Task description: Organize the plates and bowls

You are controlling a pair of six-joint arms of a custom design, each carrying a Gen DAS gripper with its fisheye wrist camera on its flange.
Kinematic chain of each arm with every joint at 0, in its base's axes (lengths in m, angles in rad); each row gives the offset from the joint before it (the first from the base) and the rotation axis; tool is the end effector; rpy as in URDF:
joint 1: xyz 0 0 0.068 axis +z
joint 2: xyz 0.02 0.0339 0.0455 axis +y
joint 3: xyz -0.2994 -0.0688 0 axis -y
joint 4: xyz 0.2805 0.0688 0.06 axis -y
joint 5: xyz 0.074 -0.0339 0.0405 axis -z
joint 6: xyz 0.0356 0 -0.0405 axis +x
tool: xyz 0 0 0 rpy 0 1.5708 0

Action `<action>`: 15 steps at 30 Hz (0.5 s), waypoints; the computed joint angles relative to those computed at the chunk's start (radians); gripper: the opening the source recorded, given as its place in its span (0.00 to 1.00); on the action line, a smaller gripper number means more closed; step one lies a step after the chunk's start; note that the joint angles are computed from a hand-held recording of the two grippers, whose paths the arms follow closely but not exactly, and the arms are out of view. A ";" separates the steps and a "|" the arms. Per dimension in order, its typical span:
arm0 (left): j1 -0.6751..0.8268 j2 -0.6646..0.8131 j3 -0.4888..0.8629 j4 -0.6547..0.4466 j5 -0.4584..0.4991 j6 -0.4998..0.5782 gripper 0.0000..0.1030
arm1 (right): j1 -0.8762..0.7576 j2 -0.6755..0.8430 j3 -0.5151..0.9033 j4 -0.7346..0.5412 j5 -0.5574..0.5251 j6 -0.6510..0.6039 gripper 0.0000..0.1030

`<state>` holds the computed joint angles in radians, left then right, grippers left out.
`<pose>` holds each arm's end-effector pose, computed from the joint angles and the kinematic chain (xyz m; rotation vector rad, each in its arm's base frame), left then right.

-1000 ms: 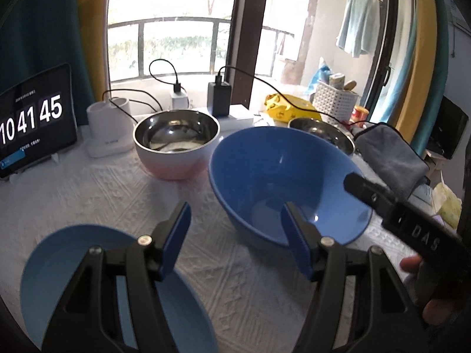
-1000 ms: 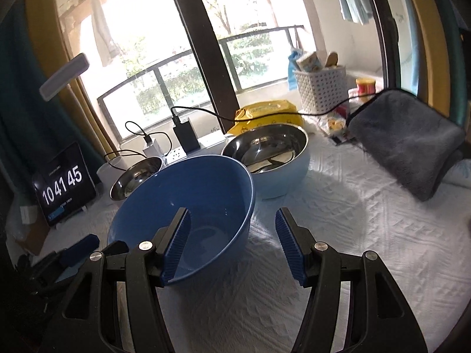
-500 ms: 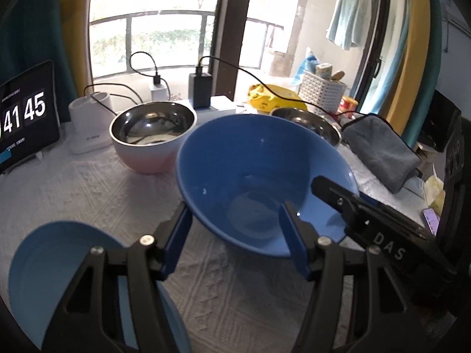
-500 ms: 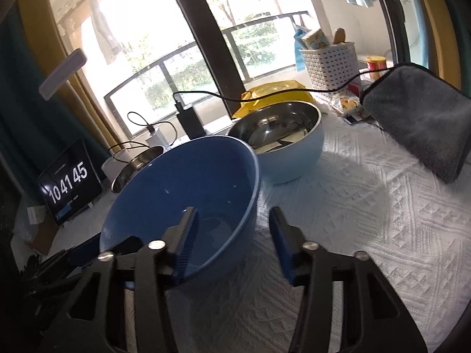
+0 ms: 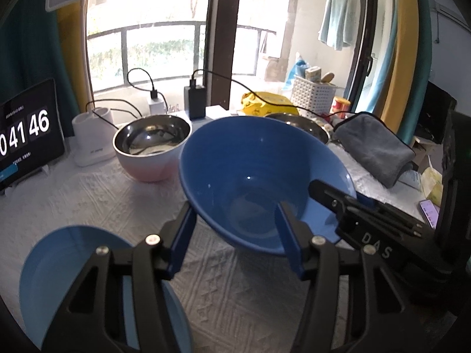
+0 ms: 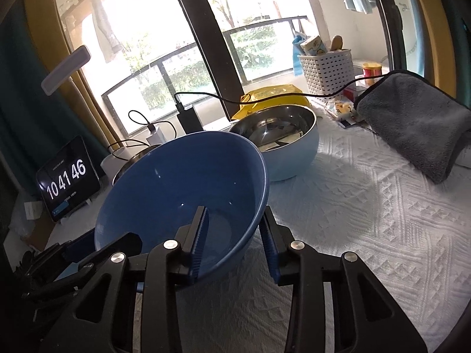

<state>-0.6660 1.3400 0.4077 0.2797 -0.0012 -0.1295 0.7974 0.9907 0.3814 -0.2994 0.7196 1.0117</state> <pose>0.1997 -0.1569 0.1489 0.5980 2.1780 -0.4312 0.1441 0.1140 0.1731 0.5154 2.1460 0.0825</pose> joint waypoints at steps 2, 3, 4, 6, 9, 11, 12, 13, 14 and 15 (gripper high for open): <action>-0.002 -0.017 -0.007 -0.006 0.000 0.004 0.55 | 0.020 -0.002 0.008 -0.027 0.018 0.021 0.37; -0.002 -0.025 -0.009 -0.012 0.002 0.005 0.55 | 0.030 -0.002 0.012 -0.040 0.026 0.033 0.37; -0.002 -0.033 -0.011 -0.016 0.005 0.006 0.55 | 0.045 -0.002 0.018 -0.060 0.036 0.051 0.37; 0.001 -0.051 -0.019 -0.028 0.012 0.010 0.55 | 0.070 0.000 0.029 -0.092 0.057 0.082 0.37; -0.003 -0.077 -0.030 -0.041 0.015 0.012 0.55 | 0.109 0.003 0.045 -0.144 0.087 0.126 0.37; -0.006 -0.100 -0.041 -0.052 0.016 0.015 0.55 | 0.135 0.006 0.056 -0.178 0.105 0.159 0.37; -0.008 -0.112 -0.046 -0.057 0.017 0.015 0.55 | 0.155 0.011 0.065 -0.205 0.118 0.186 0.37; -0.010 -0.124 -0.051 -0.063 0.019 0.016 0.55 | 0.166 0.014 0.070 -0.221 0.124 0.202 0.37; -0.010 -0.143 -0.060 -0.071 0.022 0.018 0.55 | 0.182 0.017 0.076 -0.244 0.132 0.226 0.37; -0.010 -0.155 -0.064 -0.078 0.026 0.020 0.55 | 0.196 0.018 0.081 -0.265 0.139 0.248 0.37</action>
<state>-0.6756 1.1854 0.3440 0.2015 0.0250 -0.1093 0.9936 1.0089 0.4622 -0.5644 0.8586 1.2596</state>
